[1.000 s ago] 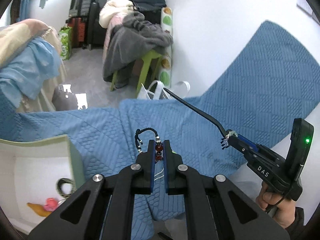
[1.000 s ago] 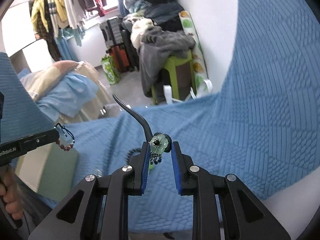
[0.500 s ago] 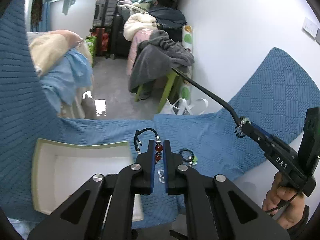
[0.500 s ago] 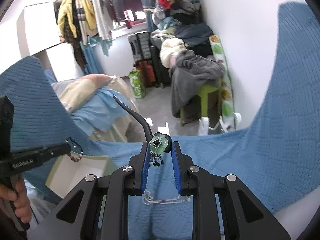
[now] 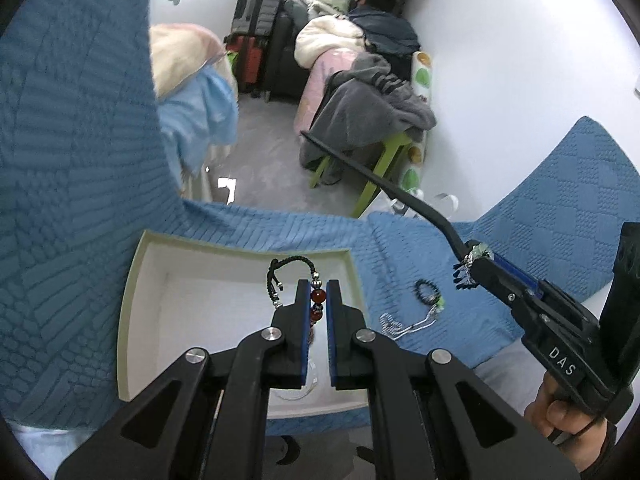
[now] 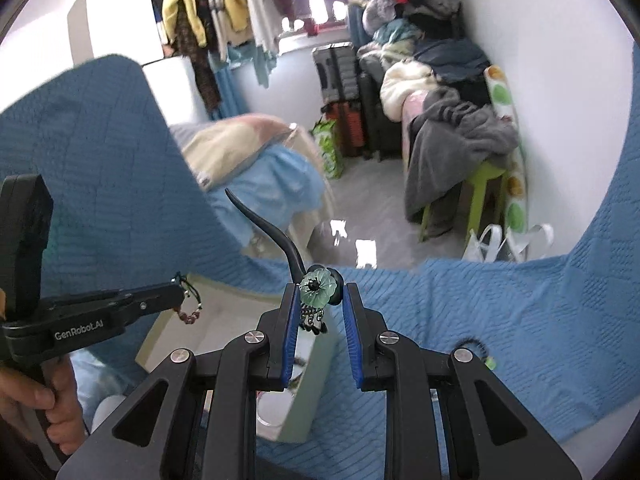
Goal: Organize jewelry
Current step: 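Carry the bead bracelet and hairpin into the box and release both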
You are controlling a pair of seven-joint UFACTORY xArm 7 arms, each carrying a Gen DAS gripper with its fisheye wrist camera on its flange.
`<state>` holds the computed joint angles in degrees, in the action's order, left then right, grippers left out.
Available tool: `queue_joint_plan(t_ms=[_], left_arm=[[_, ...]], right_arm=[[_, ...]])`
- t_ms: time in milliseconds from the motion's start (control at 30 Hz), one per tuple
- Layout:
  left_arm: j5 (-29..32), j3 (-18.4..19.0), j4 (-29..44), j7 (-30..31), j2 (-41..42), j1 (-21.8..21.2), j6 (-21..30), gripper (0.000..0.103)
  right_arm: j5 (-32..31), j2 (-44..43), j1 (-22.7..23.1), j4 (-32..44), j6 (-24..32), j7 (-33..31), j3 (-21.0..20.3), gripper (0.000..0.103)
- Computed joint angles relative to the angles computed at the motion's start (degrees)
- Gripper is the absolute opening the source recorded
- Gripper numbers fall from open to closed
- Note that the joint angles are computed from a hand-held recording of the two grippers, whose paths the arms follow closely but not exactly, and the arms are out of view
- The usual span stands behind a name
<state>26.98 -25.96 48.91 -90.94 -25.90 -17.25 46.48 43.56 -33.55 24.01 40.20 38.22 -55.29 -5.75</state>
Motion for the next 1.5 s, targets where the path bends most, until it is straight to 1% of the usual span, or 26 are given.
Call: queue_joint_plan(t_ms=[33,133,367,533,633,833,1033,1133,1167,1200,1233,1267,1300,1367,1500], left_arm=[[-0.2,0.0,-0.5,-0.3,-0.1,-0.1,-0.2,0.007],[-1.3,0.9,-4.0,-0.9,-1.7,-0.5,-3.1,0.007],[-2.8,1.1,-7.9,-0.1,-3.7,-0.1,-5.3,0.007],[-4.3,1.3,-10.3,0.7,-4.5,0.0,-7.0,0.007],[-4.9,1.2,-11.1,1.0,-4.6,0.3,-7.1,0.007],[-6.3,1.7,-14.1,1.6,-7.2,0.3,-8.5,0.007],[-9.1,2.1,-17.3,2.3,-10.7,0.3,-7.9,0.007],[-10.2,2.2,-18.6,3.0,-11.4,0.2,-8.6,0.007],[-10.7,2.4,-19.1,3.2,-11.7,0.0,-9.1,0.008],[-11.6,2.9,-19.4,3.5,-11.8,-0.2,-9.3,0.012],[-12.1,3.0,-19.5,3.6,-11.9,-0.1,-9.2,0.028],[-12.1,2.9,-19.5,3.7,-12.1,0.2,-9.1,0.044],[-11.9,2.3,-19.6,3.3,-12.9,0.6,-8.9,0.049],[-11.2,1.5,-19.7,3.2,-14.1,1.3,-8.9,0.050],[-10.6,0.8,-18.5,3.5,-15.3,2.2,-7.5,0.050]], right_arm=[[-0.3,-0.1,-0.1,-0.7,-0.2,0.4,0.7,0.019],[-0.6,0.2,0.3,-2.4,-1.2,1.1,1.7,0.019],[-2.8,0.2,0.8,-6.1,-4.9,3.4,3.3,0.019],[-4.4,-0.4,2.0,-9.2,-7.3,4.7,3.7,0.019],[-5.6,-0.5,3.1,-10.7,-9.1,5.5,3.9,0.019],[-7.0,0.3,6.0,-12.1,-12.0,6.3,4.0,0.019],[-7.4,3.2,7.5,-10.9,-11.0,6.7,3.4,0.020],[-7.8,4.1,7.1,-10.7,-10.0,6.7,3.8,0.020],[-8.6,4.5,6.5,-10.7,-9.9,7.3,4.4,0.020],[-8.7,4.9,6.3,-10.5,-9.5,7.8,4.5,0.023],[-8.1,5.4,6.5,-10.0,-8.3,7.5,3.9,0.026],[-7.8,5.3,6.5,-9.9,-7.6,7.0,3.7,0.036],[-7.0,5.2,6.8,-9.7,-6.8,5.9,3.2,0.041],[-5.5,3.9,6.9,-10.1,-7.1,4.3,3.1,0.044],[-3.4,2.4,6.8,-9.2,-6.3,2.0,2.1,0.044]])
